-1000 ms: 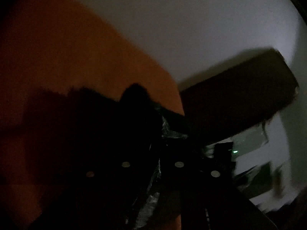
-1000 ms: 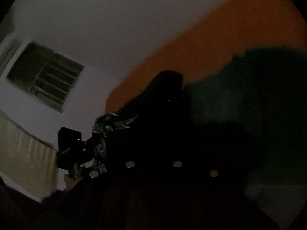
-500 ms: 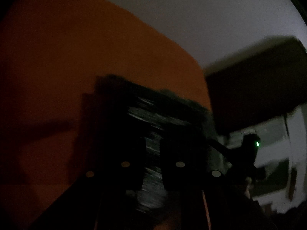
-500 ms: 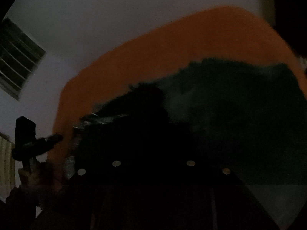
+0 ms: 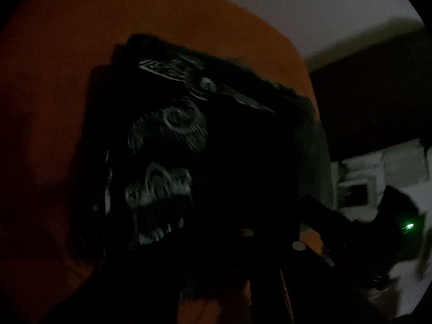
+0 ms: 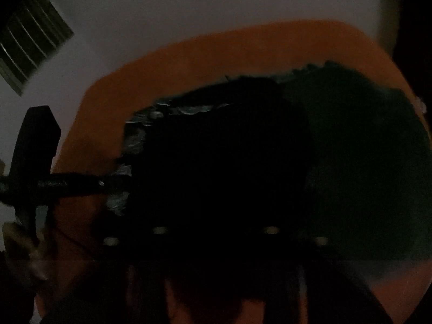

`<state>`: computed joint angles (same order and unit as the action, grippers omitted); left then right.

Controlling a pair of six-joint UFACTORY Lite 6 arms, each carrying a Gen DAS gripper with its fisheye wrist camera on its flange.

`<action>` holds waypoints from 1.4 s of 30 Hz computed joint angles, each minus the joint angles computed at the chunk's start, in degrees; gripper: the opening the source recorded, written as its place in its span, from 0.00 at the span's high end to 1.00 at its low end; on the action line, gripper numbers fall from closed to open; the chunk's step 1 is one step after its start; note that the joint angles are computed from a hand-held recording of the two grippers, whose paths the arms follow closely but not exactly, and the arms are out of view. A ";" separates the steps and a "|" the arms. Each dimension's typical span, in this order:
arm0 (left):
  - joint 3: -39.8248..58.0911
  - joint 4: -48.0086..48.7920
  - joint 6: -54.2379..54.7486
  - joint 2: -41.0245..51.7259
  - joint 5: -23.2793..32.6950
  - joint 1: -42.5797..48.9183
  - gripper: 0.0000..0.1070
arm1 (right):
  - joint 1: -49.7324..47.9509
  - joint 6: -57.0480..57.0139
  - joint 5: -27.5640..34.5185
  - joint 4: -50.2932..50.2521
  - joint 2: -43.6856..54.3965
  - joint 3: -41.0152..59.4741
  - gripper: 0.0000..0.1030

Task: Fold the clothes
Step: 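Lower the folded garment onto the bed with both grippers, then press and smooth the folded black paisley garment flat with both grippers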

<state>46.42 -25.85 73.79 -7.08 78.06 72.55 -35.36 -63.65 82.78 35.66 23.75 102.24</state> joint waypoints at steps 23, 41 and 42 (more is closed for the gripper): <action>-6.66 -9.01 -21.09 -6.41 -30.56 -35.95 0.78 | 2.34 -5.92 -12.70 4.07 -13.66 -20.50 0.73; 6.93 0.27 -34.78 3.16 -33.84 -44.66 0.73 | 19.35 24.87 -11.59 -7.21 22.30 24.77 0.73; 8.55 -0.16 -34.91 5.11 -33.66 -44.72 0.73 | 20.30 25.61 -11.59 -7.80 24.08 25.22 0.73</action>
<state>54.97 -26.02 38.88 -1.97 44.40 27.84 -15.06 -38.04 71.19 27.86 47.82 127.47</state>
